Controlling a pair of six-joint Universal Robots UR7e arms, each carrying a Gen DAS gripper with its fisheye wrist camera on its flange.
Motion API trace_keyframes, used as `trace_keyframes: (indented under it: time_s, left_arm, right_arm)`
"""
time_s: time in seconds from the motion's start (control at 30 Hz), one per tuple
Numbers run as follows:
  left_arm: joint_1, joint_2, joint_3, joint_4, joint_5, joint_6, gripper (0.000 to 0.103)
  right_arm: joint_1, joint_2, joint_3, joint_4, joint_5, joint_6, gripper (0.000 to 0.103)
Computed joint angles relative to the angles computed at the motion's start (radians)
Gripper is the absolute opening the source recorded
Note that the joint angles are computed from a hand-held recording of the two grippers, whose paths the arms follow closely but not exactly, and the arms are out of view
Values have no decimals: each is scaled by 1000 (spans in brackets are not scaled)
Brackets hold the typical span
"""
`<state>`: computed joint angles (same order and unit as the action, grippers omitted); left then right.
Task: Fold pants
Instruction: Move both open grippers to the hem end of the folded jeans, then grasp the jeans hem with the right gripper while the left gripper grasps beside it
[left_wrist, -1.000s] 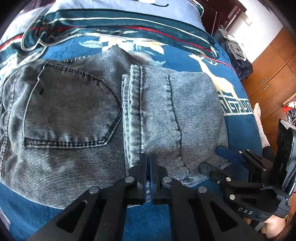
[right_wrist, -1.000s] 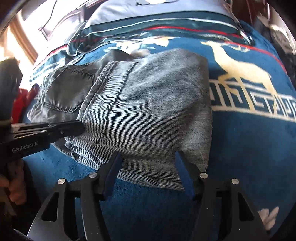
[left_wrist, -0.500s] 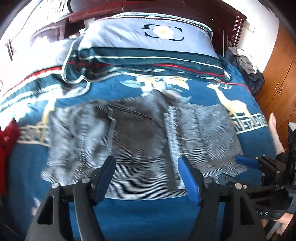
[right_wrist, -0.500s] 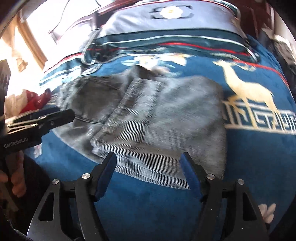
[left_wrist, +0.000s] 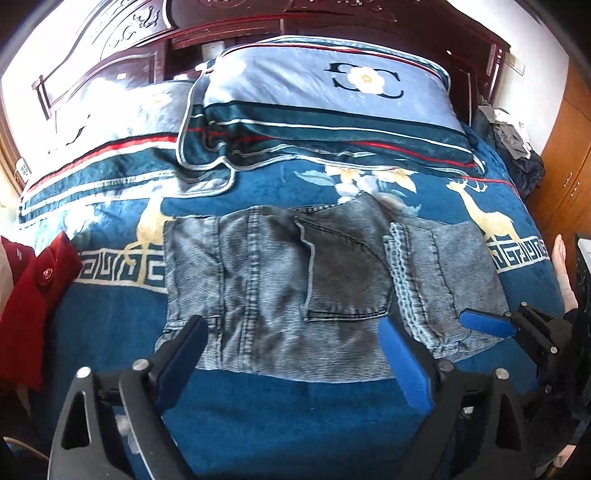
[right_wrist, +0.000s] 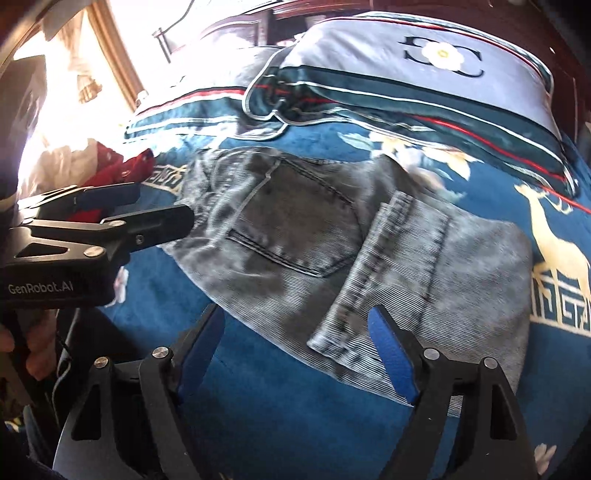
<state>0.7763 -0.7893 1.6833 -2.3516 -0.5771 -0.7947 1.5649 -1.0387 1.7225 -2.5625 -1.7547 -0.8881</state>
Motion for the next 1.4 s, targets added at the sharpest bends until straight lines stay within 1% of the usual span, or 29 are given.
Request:
trace_keyframes:
  time_s: [0.1,0.2,0.3,0.4,0.53,0.7,0.77,0.87,0.93,1.03,1.17,1.23,1.3,1.37,1.4]
  left_arm:
    - [12,-34,22,-2,-13,-14,98]
    - [32,-85,44,43,2,-72,99]
    - [58,-140,73,65,-3,-134,100]
    - [86,-188,117,10,-38,-156,100]
    - [130,-214,138,-34,-74,-162,100]
    - [189,-200,131,-89,-123,-157,100]
    - [207,-184,122,-105,-123,-154,99]
    - [230,-155,92,-124,-129,-107,95]
    - [246,-138,64,-135,-149,-58,89]
    - [272,-106,6,-121,-185,-1,85]
    - [312,-70,-62,-87,-222,22,83]
    - [329,-58,-80,-75,-249,31,79]
    - [340,-48,-96,-54,-267,42,79]
    - [341,-40,-103,-45,-264,76,79]
    - [341,-35,-109,-39,-263,93,79]
  right_arm:
    - [13,5,6,-6,-5,-13,84]
    - [25,12,6,-1,-11,-30,84]
    - [36,19,6,4,-5,-42,84]
    - [50,33,7,7,-6,-49,84]
    - [66,53,9,20,-8,-56,84]
    - [85,81,12,34,-19,-80,84]
    - [90,91,17,31,-24,-90,84]
    - [92,107,24,23,-33,-111,84]
    - [93,121,31,7,-39,-134,84]
    - [99,148,28,-5,-59,-152,84]
    - [111,171,27,-43,-48,-191,86]
    - [119,183,30,-70,-52,-216,85]
    - [127,197,39,-120,-61,-256,83]
    - [133,210,43,-152,-69,-288,75]
    - [135,218,42,-160,-76,-298,73]
